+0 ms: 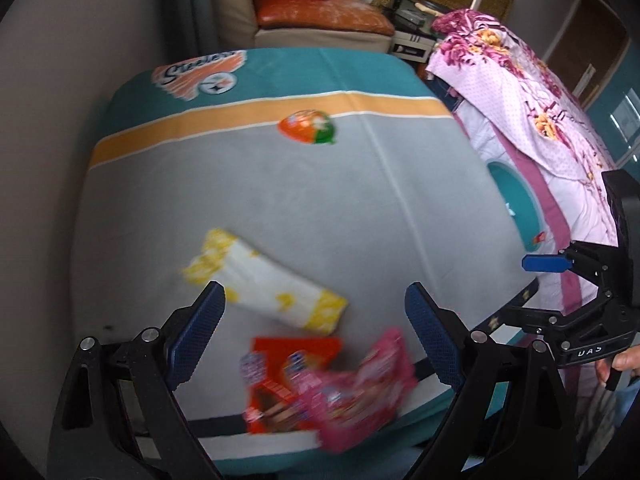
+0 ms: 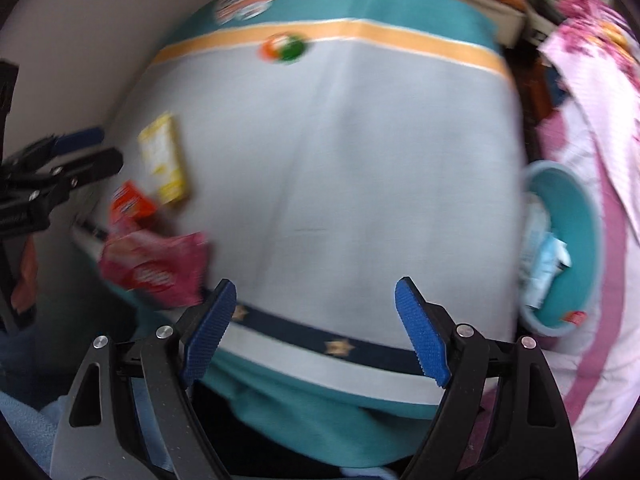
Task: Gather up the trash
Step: 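Grasp the orange Ovaltine packet with the left tool while the right tool grasps the pink wafer packet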
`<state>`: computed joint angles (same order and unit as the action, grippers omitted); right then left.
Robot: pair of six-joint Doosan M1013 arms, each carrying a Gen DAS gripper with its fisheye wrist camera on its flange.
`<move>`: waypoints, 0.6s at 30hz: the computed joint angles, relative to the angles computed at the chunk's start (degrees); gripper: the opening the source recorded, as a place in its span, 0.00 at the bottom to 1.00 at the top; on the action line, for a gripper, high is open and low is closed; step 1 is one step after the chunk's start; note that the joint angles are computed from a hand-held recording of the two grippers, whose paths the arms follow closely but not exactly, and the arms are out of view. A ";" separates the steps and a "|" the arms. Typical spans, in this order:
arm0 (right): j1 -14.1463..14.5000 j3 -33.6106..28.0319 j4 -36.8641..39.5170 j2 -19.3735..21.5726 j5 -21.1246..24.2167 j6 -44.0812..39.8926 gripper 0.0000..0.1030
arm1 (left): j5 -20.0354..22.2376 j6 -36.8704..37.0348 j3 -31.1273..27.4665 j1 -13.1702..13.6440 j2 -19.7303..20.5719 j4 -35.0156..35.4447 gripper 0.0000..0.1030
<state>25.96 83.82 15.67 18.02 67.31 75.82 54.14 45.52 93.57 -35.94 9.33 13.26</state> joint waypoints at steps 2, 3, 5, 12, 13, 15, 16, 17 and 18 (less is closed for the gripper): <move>1.78 -0.25 0.29 0.27 0.79 -3.23 0.76 | 0.94 0.65 1.84 0.37 -1.52 0.13 0.89; 2.71 -0.58 0.10 0.50 1.36 -4.79 0.76 | 1.34 0.84 2.79 0.53 -2.27 0.05 0.89; 4.21 -0.90 -0.53 0.64 1.91 -8.11 0.76 | 1.77 1.18 4.57 0.96 -3.60 -0.25 0.89; 7.22 -4.44 4.08 2.88 5.03 -23.16 0.76 | 2.80 2.29 9.10 1.64 -6.57 -1.90 0.89; 7.34 -4.84 4.56 3.33 5.81 -24.43 0.76 | 3.06 2.06 9.54 1.74 -6.88 -1.78 0.89; 7.65 -5.83 4.88 4.60 7.69 -27.02 0.76 | 3.07 1.47 10.16 1.94 -7.30 -1.91 0.89; 7.87 -6.30 4.60 5.29 8.55 -28.06 0.76 | 3.09 1.01 10.32 2.05 -7.38 -1.91 0.89; 7.99 -6.61 4.48 5.81 9.11 -28.65 0.76 | 2.96 0.46 10.74 2.33 -7.72 -2.01 0.89; 8.07 -6.97 4.40 6.51 9.86 -29.27 0.76 | 2.81 0.26 10.91 2.51 -7.85 -2.26 0.89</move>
<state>34.03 76.85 20.06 24.53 77.16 46.56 56.96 45.78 104.48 -33.43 1.47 11.00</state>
